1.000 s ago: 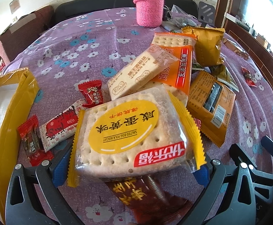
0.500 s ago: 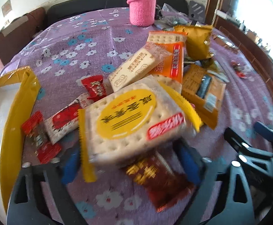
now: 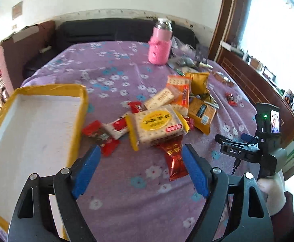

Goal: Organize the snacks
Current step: 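Lower the left tool toward the yellow-labelled cracker pack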

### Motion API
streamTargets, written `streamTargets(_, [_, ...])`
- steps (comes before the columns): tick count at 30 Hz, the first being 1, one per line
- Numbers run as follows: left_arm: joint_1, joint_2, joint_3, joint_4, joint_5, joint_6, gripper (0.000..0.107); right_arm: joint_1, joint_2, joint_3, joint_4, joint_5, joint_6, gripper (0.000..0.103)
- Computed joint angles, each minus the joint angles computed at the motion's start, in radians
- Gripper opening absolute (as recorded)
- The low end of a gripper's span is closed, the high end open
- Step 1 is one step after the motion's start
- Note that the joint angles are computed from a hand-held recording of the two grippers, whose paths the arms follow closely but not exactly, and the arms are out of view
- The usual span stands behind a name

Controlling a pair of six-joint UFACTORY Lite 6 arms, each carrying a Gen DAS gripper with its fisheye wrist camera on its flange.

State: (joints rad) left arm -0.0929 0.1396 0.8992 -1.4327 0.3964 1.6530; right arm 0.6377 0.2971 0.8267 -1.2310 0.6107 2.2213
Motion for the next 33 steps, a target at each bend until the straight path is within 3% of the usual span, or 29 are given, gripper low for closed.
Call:
streamTargets(3, [0.020, -0.011, -0.027, -0.032, -0.036, 0.041, 0.083, -0.022, -0.010, 0.010, 0.058, -0.029, -0.088, 0.103])
streamTargets(5, [0.028, -0.050, -0.087, -0.188, -0.073, 0.210, 0.083, -0.038, -0.008, 0.029, 0.130, -0.047, -0.176, 0.103])
streamTargets(8, [0.068, -0.091, -0.139, -0.281, -0.038, 0.333, 0.083, -0.054, -0.019, 0.041, 0.227, -0.070, -0.316, 0.102])
streamTargets(9, [0.100, -0.098, -0.143, -0.252, 0.001, 0.309, 0.083, -0.063, -0.031, 0.042, 0.284, -0.075, -0.367, 0.100])
streamTargets(11, [0.154, -0.103, -0.136, -0.180, 0.065, 0.232, 0.083, -0.031, -0.075, 0.039, 0.305, -0.040, -0.350, 0.058])
streamTargets(15, [0.241, -0.126, -0.134, -0.093, 0.154, 0.171, 0.083, 0.083, -0.121, 0.117, 0.177, -0.021, -0.235, 0.057])
streamTargets(17, [0.273, -0.153, -0.151, -0.081, 0.175, 0.178, 0.083, 0.087, -0.077, 0.231, 0.191, -0.053, -0.315, 0.057])
streamTargets(22, [0.389, -0.166, -0.160, -0.016, 0.279, 0.161, 0.083, -0.021, 0.280, 0.736, 0.568, -0.176, -0.837, 0.053])
streamTargets(24, [0.423, -0.161, -0.148, 0.012, 0.300, 0.152, 0.083, -0.049, 0.447, 0.946, 0.762, -0.168, -1.046, 0.053])
streamTargets(27, [0.494, -0.151, -0.133, 0.025, 0.354, 0.171, 0.083, -0.060, 0.659, 1.248, 0.988, -0.044, -1.308, 0.053])
streamTargets(29, [0.522, -0.132, -0.112, 0.044, 0.376, 0.161, 0.083, -0.061, 0.688, 1.307, 1.155, -0.004, -1.464, 0.053])
streamTargets(33, [0.540, -0.094, -0.087, 0.045, 0.408, 0.171, 0.083, -0.013, 0.604, 1.157, 1.574, -0.052, -1.843, 0.053])
